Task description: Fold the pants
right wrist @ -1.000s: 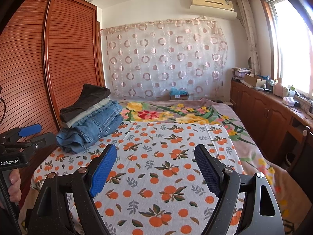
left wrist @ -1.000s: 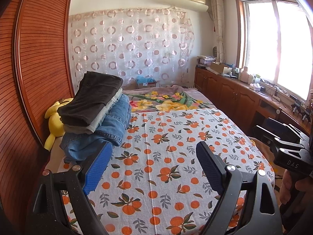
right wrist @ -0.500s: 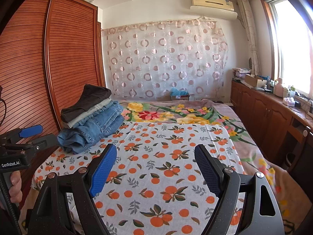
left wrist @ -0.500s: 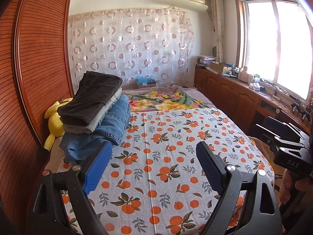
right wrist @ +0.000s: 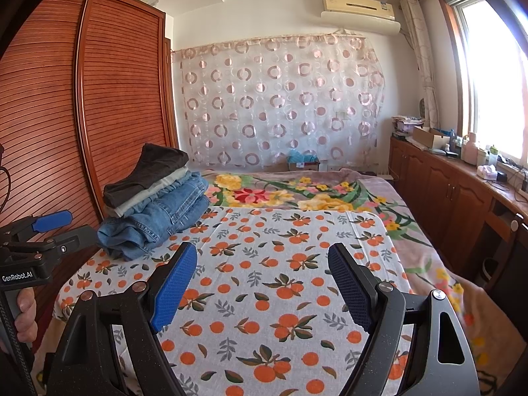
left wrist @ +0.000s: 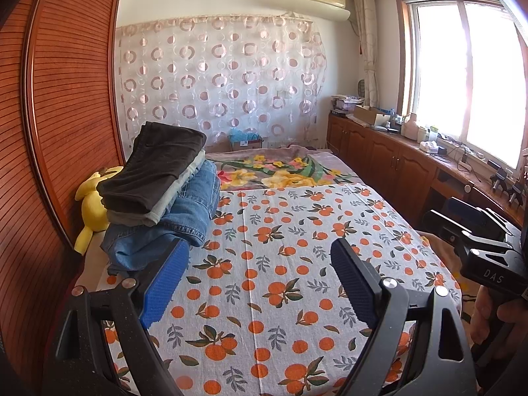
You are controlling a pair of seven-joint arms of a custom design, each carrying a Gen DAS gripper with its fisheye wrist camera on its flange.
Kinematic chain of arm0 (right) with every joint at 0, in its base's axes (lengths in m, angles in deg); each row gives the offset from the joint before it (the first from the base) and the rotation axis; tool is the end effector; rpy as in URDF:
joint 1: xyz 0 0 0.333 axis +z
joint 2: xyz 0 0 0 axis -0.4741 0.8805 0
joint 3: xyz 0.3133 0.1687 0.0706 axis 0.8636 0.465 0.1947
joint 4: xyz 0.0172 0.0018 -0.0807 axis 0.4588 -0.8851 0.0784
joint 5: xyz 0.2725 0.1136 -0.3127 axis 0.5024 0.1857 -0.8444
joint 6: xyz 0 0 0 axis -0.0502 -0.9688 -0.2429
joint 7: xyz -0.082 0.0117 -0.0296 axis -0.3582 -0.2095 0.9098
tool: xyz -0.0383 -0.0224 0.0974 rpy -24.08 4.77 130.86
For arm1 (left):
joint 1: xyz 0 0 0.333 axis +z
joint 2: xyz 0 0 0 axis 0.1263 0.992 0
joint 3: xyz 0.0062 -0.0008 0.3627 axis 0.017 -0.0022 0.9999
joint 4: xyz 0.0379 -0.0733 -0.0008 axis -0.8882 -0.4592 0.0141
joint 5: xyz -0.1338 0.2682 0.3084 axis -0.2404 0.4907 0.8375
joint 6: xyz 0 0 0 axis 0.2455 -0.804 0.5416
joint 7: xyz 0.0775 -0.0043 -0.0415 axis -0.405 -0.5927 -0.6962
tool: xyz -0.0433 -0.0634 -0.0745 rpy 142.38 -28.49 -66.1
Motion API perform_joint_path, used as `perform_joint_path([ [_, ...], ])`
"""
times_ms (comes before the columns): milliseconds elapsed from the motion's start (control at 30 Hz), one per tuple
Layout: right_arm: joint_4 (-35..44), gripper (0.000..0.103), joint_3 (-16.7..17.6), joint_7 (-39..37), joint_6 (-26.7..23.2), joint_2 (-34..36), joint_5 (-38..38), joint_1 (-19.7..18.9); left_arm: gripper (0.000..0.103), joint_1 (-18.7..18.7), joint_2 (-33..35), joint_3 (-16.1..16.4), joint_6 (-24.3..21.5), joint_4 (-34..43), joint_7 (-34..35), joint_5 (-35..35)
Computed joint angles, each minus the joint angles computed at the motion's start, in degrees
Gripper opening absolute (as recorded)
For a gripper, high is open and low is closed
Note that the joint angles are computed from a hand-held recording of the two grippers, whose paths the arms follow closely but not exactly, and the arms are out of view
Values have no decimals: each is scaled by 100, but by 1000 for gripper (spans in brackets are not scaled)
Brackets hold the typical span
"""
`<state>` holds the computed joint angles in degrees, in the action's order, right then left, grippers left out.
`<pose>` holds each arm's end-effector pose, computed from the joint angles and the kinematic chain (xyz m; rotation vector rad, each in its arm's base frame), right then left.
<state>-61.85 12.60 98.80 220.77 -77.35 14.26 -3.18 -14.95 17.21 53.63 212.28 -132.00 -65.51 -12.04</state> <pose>0.5148 0.2162 0.5018 -1.4897 1.3559 -0.9129 0.6331 -0.3549 0.5101 -1.3818 1.8232 -1.0957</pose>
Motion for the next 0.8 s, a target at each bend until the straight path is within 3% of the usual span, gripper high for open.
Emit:
perform_joint_path([
  [800, 14, 83, -5, 14, 30, 20, -22, 3, 88, -5, -1, 13, 12, -5, -91, 88],
])
